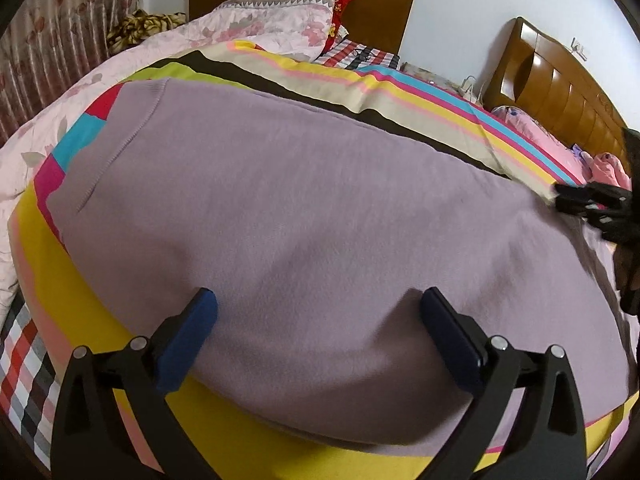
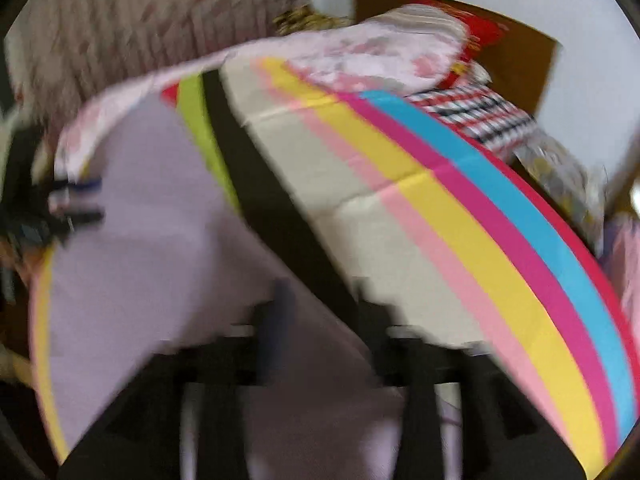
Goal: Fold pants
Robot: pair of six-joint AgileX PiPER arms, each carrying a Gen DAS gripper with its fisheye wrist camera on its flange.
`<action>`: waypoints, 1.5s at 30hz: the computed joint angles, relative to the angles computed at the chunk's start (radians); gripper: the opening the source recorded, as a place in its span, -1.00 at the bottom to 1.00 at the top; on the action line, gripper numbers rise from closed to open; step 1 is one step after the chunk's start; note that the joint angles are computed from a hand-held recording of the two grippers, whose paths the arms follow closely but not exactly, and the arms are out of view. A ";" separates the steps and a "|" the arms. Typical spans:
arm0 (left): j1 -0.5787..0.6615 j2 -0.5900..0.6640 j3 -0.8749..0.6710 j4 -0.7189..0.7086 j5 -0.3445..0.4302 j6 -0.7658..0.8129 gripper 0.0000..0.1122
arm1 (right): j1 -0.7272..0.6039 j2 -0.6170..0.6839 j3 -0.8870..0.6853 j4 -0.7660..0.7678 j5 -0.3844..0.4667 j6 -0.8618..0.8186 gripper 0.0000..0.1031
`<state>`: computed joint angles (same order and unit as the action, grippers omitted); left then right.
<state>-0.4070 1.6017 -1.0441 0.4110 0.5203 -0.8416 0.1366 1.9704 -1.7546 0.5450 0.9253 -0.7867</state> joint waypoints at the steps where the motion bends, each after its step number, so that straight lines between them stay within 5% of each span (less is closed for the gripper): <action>1: 0.001 0.001 -0.001 0.000 -0.001 -0.001 0.81 | -0.043 -0.035 0.045 0.064 -0.021 -0.037 0.14; 8: 0.011 -0.004 0.009 -0.017 -0.028 0.010 0.80 | -0.165 -0.090 0.101 0.066 0.077 -0.096 -0.02; 14: 0.001 0.002 0.002 0.009 -0.020 -0.020 0.80 | -0.132 -0.070 0.127 -0.022 0.038 -0.126 -0.18; 18: -0.003 0.007 -0.001 0.024 -0.016 -0.037 0.80 | -0.139 -0.102 0.205 0.037 -0.026 -0.215 -0.92; 22: -0.004 0.007 -0.001 0.027 -0.015 -0.042 0.80 | -0.113 -0.165 0.275 0.002 -0.149 -0.183 -0.92; 26: -0.010 0.004 0.003 0.036 -0.016 -0.057 0.80 | -0.090 -0.116 0.249 -0.117 -0.174 -0.037 -0.82; 29: -0.006 -0.004 0.010 0.026 -0.026 -0.053 0.80 | -0.079 -0.149 0.246 -0.185 -0.166 0.113 -0.30; 30: -0.005 -0.009 0.017 0.024 -0.033 -0.056 0.80 | -0.070 -0.196 0.283 -0.199 -0.194 0.156 0.02; 31: 0.001 -0.015 0.025 0.014 -0.046 -0.050 0.80 | -0.057 -0.242 0.325 -0.195 -0.222 0.174 0.10; 36: 0.014 -0.041 0.059 -0.021 -0.094 -0.044 0.80 | 0.116 -0.456 0.515 -0.081 -0.201 0.144 0.09; 39: 0.037 -0.089 0.121 -0.030 -0.179 -0.078 0.80 | 0.303 -0.494 0.580 -0.145 -0.245 0.255 0.07; 43: 0.135 -0.294 0.300 -0.195 -0.342 -0.049 0.76 | 0.474 -0.466 0.562 -0.177 -0.275 0.355 -0.18; 45: 0.192 -0.408 0.370 -0.181 -0.343 -0.090 0.77 | 0.527 -0.449 0.536 -0.158 -0.288 0.342 -0.19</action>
